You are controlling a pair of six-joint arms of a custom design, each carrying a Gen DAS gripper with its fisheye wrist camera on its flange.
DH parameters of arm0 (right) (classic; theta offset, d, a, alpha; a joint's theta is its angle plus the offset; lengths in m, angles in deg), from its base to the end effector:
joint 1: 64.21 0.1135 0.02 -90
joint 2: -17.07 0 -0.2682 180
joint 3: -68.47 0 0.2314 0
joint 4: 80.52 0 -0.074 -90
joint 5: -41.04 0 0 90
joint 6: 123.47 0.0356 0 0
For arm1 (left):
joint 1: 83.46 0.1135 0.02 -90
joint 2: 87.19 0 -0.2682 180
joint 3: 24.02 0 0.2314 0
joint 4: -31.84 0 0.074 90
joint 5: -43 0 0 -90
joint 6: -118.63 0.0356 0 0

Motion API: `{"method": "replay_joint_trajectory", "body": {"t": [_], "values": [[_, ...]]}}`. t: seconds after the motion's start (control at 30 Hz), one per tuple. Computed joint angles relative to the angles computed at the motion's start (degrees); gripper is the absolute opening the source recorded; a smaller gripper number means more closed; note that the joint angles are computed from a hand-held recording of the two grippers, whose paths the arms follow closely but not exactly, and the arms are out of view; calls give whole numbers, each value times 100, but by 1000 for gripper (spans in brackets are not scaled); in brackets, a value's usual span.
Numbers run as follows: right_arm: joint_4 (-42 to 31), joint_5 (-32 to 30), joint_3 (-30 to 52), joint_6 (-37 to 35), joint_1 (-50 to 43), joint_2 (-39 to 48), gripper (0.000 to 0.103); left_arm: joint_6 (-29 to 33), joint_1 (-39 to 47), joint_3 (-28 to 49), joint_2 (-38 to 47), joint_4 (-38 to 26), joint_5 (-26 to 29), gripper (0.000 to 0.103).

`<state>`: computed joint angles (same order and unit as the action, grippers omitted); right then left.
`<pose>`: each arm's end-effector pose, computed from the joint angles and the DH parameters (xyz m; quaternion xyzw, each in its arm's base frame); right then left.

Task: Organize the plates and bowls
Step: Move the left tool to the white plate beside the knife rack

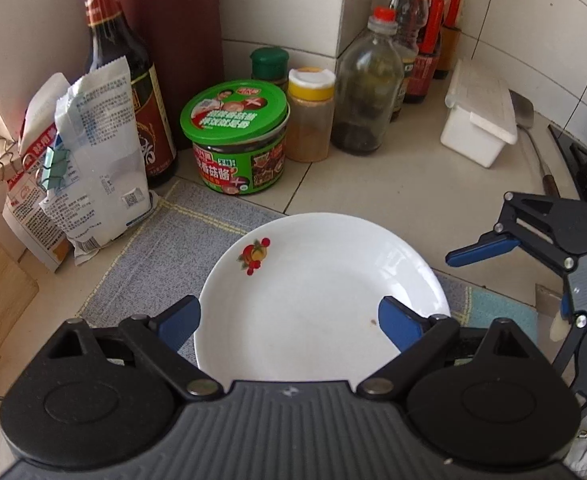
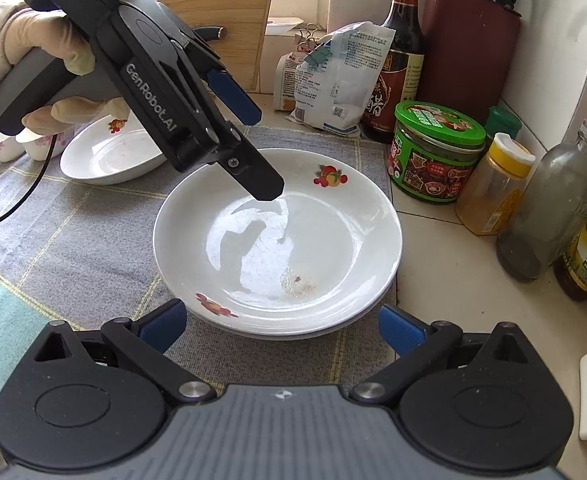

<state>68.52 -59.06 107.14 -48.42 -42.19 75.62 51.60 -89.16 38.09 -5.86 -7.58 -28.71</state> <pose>0.1520 0.0682 0.1791 -0.3255 0.8807 0.1034 0.3281 0.2518 -0.0364 0.2104 0.2770 0.9103 -0.1112 0.2868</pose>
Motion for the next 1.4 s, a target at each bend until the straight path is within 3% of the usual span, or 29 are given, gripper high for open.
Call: {"method": "replay_joint_trajectory", "body": {"t": [0.37,0.83,0.97,1.17,1.4], "values": [[125,360,-58,484,899,-295,103,-560,462,-983,-2021,-5,-21,97],[516,-932,565,-681,625,837,103,-1548,1370,-1636,-3899,-1025,-744,97],[732,-1113,721,-802,848,1179,103,-1542,1852,-1640,-4167,-1402,-757,97],[1077,-1018,854,-522,1564,1564,103,-602,3348,-1657,-4183,-1794,-171,97],[1544,-50,955,188,2780,2092,103,999,5066,-1446,-3078,-1750,1011,97]]}}
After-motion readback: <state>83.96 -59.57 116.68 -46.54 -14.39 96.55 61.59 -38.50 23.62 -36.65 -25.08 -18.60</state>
